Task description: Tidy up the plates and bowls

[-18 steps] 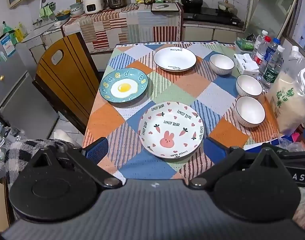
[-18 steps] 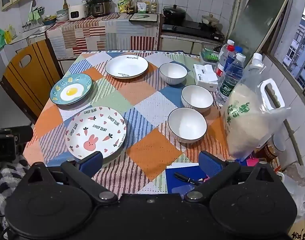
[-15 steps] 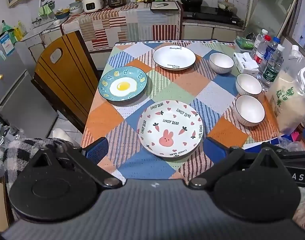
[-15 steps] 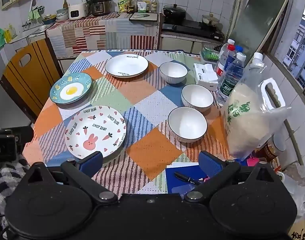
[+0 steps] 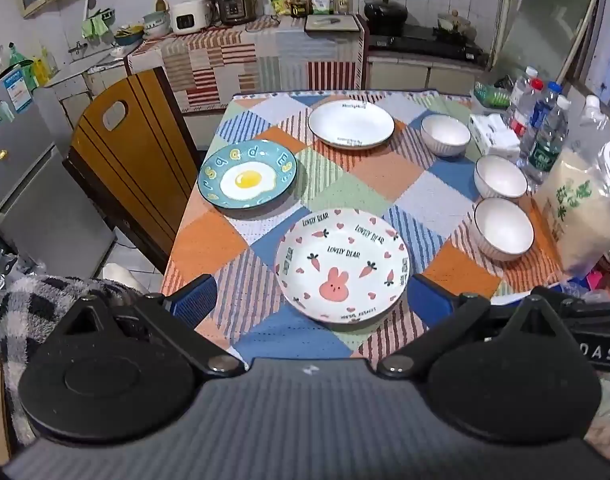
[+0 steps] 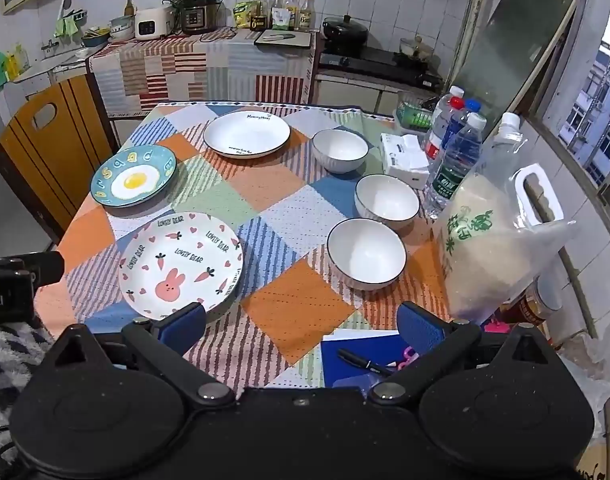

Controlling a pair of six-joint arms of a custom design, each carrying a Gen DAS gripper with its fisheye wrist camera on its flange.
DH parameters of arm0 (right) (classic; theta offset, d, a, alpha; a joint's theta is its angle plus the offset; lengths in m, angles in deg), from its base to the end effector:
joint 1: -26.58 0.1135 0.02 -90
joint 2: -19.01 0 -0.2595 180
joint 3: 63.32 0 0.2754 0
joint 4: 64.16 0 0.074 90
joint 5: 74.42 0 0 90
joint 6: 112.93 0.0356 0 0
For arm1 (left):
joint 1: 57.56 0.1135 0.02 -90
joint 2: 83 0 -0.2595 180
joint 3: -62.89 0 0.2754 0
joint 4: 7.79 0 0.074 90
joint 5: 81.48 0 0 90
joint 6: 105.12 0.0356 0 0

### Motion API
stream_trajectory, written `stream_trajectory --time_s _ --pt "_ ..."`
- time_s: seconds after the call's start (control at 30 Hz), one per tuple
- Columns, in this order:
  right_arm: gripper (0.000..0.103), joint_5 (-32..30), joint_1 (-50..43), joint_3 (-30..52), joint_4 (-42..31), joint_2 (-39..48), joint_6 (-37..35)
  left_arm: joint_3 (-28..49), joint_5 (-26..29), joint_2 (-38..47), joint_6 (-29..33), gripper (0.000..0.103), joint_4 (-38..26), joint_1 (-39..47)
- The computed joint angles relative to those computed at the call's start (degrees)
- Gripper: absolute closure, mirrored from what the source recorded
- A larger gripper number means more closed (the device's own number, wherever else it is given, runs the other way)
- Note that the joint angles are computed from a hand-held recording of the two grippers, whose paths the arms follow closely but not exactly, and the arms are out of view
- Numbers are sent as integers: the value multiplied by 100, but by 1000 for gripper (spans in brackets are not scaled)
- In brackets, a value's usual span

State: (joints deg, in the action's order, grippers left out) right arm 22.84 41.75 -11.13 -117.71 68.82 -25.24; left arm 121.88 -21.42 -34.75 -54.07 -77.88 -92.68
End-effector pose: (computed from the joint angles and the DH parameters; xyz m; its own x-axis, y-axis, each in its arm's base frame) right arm 0.1906 0.0470 0.2380 -0.7439 -0.2431 -0.6225 -0.2133 0.9691 -0.1236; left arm 0.1503 -0.0840 0.2682 -0.7298 -0.1527 -0.6664 -0.2165 0.9762 0.0134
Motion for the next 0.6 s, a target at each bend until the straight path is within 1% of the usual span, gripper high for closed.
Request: stream_trajectory --time_s 0.1,0.33,0.4,0.5,0.6 --pt "0 -30 -1 -3 -13 49 -10 -219 -248 -203 -233 0 137 -156" --pt "0 4 45 -31 33 69 -36 -369 -600 -295 -300 0 167 -359" --pt "0 10 43 -58 53 63 -63 -362 -595 -241 -295 0 146 -378" --pt "0 76 80 -116 95 19 -124 -377 -333 -262 -209 0 174 -256" --pt "0 92 76 -153 127 -18 -156 -403 -228 -273 -189 0 155 -254"
